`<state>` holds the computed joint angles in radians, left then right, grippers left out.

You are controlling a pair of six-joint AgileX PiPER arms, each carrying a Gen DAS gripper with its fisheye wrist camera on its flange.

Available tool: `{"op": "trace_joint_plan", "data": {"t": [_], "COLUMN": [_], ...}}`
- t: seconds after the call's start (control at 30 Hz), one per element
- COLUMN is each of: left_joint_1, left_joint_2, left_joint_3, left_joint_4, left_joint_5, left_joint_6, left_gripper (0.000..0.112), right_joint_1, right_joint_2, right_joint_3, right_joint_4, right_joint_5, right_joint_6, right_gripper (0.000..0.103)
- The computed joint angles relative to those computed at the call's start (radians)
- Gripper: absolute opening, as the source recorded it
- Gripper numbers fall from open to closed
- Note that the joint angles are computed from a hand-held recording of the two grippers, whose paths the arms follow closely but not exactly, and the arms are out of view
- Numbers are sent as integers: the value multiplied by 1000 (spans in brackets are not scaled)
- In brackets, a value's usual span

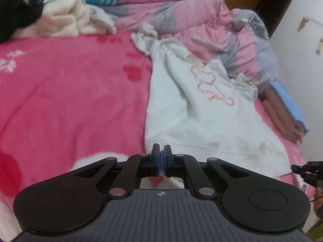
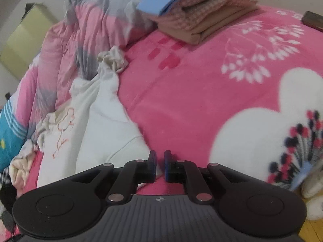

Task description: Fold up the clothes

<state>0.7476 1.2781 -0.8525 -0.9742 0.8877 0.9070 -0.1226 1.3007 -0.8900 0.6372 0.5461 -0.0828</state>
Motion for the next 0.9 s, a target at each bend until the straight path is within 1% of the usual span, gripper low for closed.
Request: {"op": "trace_joint_plan", "data": {"t": [0.1,0.13,0.2,0.27,0.3,0.37,0.43,0.6,0.67,0.77,0.9], "left_joint_1": [44,56,74,84,88,96,105,153,164,167,197], "left_joint_2": [23,30,42,49,53,66,77,99,109,119,145], "left_joint_3": [-15,-19,-25,-26,-25,-28,-32,-36,-31,-23,-29], "left_joint_4": [-13,-16,-19,-19,-20,-20,-15,-31,-48,-70,-103], "left_joint_5": [53,67,91,105,110,126,141,196,206,209,258], "left_joint_6": [6,10,15,14,14,1,-16,-22,-11,2,2], "left_gripper": [3,4,5,9,10,14,15,17,16,16,9], "right_joint_1": [57,121,262,403,486,637,762,976,1032,1107,1181], "right_joint_2": [-107,-130,-159,-164,-145,-85,-2,179,227,310,385], "right_joint_3": [33,38,31,3,-1,-31,-92,-203,-236,-297,-333], "right_joint_4": [-38,-57,-145,-262,-302,-363,-383,-496,-576,-736,-1079], "right_joint_5": [-66,-90,-141,-180,-203,-234,-238,-235,-240,-237,-239], "right_joint_6": [-9,-41,-56,-50,-60,-105,-196,-258,-237,-166,118], "right_gripper": [13,18,26,42,44,45,45,45,45,45,48]}}
